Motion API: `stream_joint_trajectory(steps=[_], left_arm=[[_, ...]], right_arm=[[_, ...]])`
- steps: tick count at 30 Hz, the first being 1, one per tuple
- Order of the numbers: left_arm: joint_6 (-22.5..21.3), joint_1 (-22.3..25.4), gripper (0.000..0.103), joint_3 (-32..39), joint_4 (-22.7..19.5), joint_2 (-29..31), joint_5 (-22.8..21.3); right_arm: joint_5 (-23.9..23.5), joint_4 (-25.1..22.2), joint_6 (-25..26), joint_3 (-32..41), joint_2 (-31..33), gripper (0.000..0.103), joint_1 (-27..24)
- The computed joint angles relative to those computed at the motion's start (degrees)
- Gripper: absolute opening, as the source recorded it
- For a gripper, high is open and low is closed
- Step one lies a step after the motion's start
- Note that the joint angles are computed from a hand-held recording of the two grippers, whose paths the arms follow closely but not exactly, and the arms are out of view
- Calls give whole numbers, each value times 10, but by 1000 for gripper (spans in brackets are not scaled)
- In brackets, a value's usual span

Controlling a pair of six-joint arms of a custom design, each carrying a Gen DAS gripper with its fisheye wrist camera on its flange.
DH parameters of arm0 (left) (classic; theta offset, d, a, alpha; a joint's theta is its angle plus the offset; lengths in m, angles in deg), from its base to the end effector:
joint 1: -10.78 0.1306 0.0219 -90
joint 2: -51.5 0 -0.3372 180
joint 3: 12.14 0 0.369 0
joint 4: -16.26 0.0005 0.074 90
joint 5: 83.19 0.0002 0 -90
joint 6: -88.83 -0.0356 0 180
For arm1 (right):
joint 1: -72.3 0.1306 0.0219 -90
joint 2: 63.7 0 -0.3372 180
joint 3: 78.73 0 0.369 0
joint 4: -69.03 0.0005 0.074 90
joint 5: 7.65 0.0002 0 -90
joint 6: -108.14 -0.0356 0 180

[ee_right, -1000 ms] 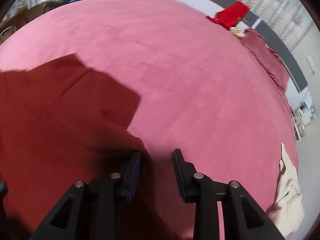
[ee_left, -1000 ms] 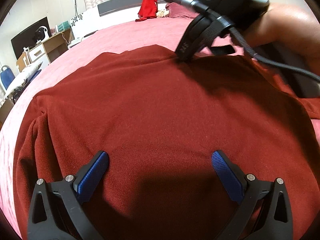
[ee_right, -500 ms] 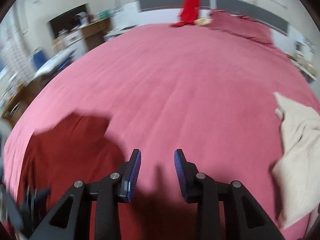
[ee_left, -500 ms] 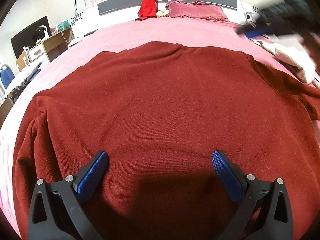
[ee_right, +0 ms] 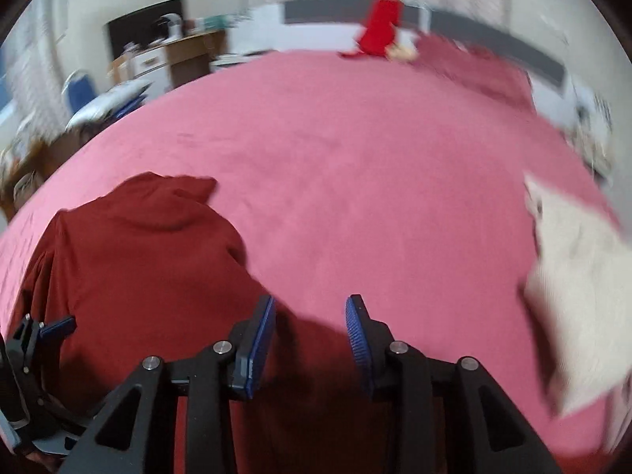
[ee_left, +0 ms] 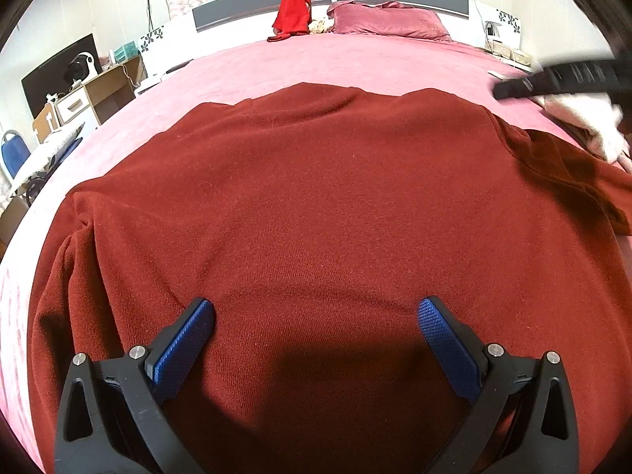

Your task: Fold clothes

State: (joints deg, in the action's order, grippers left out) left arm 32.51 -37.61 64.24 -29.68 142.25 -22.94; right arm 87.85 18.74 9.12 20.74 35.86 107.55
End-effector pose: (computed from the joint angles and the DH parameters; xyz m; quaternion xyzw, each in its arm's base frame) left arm 0.3021 -0.3143 0.2850 0.0544 0.9350 0.0246 0.3497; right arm 0.4241 0.2949 0.3781 -0.1974 0.9189 0.0857 0.3306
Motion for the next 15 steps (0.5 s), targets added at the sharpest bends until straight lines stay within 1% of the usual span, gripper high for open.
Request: stream_joint_trajectory(steps=[1, 3, 4, 5, 6, 7, 10, 11, 13, 14, 15], left_arm=[[0, 0, 103, 0, 0, 0, 1], [0, 1, 103, -1, 1, -2, 2], [0, 1, 103, -2, 2, -3, 3], [0, 1, 103, -3, 2, -3, 4], [0, 1, 103, -3, 3, -3, 4], [0, 2, 103, -4, 5, -4, 5], [0, 3, 103, -6, 7, -5, 7], [0, 2, 103, -6, 6, -5, 6], [0, 2, 103, -6, 6, -5, 6], [0, 2, 103, -6, 6, -5, 6], [0, 2, 103, -6, 6, -5, 6]], right_arm=[[-19, -14, 1, 28, 19, 38, -4], [-66, -60, -15, 95, 70, 38, -16], [-91, -75, -14, 113, 88, 38, -19], [-114, -85, -9, 119, 96, 38, -20], [-134, -86, 4, 99, 86, 39, -16], [-141, -70, 20, 59, 64, 41, -6], [-122, 55, 56, -93, -41, 41, 23], [-123, 81, 56, -128, -65, 41, 27], [-137, 106, 40, -181, -99, 41, 33], [-143, 114, 33, -194, -106, 41, 33], [-149, 115, 30, -188, -99, 41, 31]])
